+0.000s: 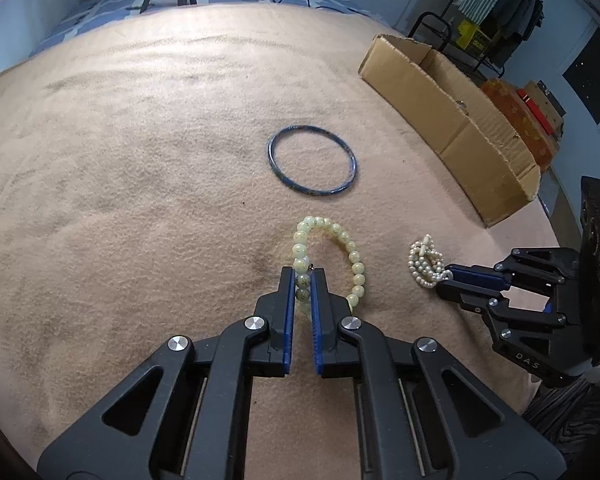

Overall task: Organize jewelry
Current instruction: 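Close the left tool on the bead bracelet while the right tool closes on the pearl bracelet, then carry the bead bracelet in the left tool while the right tool carries the pearl bracelet to the box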

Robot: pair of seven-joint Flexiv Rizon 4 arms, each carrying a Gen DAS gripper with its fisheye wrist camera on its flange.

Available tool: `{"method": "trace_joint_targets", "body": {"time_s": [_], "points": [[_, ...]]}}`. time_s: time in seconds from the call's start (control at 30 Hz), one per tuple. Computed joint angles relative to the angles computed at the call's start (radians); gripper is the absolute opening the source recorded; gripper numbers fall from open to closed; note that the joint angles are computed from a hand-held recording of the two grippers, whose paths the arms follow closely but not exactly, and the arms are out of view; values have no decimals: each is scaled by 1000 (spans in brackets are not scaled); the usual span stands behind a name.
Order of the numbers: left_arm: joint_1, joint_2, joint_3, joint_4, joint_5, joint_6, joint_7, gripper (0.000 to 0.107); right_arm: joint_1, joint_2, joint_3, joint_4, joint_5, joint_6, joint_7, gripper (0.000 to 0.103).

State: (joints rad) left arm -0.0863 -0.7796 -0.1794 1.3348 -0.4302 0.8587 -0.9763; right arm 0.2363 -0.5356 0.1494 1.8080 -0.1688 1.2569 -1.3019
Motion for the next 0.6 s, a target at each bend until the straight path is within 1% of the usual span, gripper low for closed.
{"method": "trace_joint_targets", "body": {"time_s": [0.07,0.17,0.2,0.53,0.6], "points": [[5,6,-6,6,-10,3,-1,5,-2,2,4,2,4,6,-4,6],[10,11,-14,8,-24,11,3,5,-9,3,16,-2,15,6,-16,5],[13,16,-20,11,-31,14,9,5,-9,4,18,-2,17,8,-19,1],[16,38,-39,30,-75,31,37,5,-28,15,35,-4,56,34,-38,1],[17,39,-39,30,-82,32,37,5,-23,13,30,-4,52,33,-39,5]]}}
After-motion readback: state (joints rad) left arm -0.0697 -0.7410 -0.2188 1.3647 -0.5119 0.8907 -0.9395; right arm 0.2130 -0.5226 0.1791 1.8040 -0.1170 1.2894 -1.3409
